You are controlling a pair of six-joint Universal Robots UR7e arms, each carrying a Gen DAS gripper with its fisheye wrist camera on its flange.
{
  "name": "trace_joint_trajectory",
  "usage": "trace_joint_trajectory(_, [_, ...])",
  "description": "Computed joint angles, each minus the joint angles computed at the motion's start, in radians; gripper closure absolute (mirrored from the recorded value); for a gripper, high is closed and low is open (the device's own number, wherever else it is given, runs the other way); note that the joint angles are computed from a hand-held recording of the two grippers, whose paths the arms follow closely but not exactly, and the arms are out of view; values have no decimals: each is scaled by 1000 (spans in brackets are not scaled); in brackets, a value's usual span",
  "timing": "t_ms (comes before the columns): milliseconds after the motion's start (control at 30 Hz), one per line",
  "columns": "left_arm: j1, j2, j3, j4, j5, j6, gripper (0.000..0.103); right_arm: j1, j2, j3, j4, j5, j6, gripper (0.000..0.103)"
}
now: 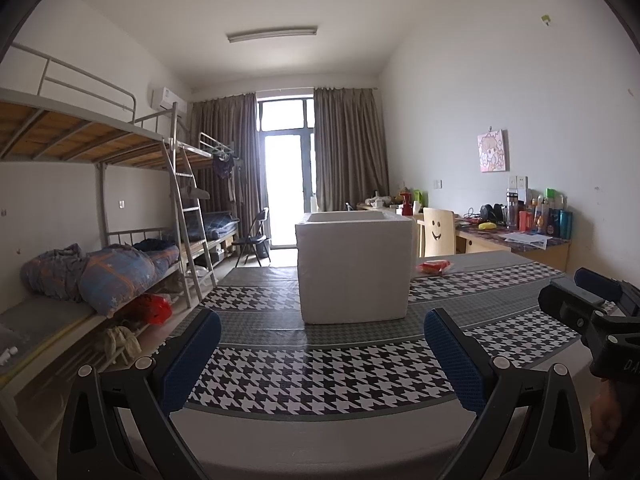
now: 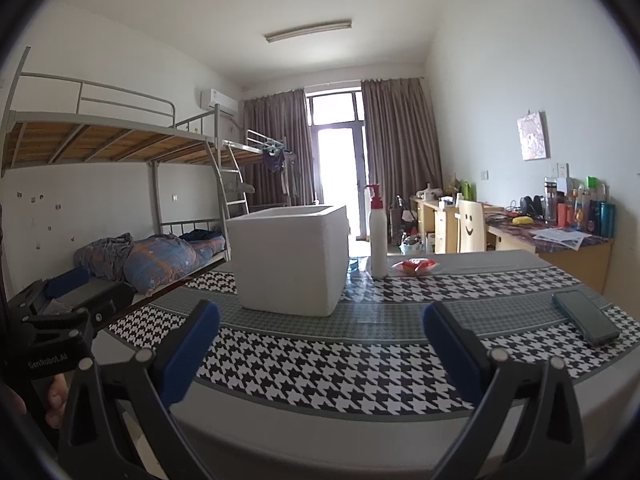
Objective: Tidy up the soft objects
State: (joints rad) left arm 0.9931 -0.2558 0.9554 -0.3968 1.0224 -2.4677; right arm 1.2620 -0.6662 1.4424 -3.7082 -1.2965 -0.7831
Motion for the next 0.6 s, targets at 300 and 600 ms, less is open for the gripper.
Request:
trace_joint_trajectory(300, [0, 13, -29, 23, -8, -1, 1, 1, 1, -5, 11, -7, -1, 0])
trace_joint_trajectory(600, [3, 23, -48, 32, -6, -4, 1, 4, 5, -9, 6, -17, 9, 0])
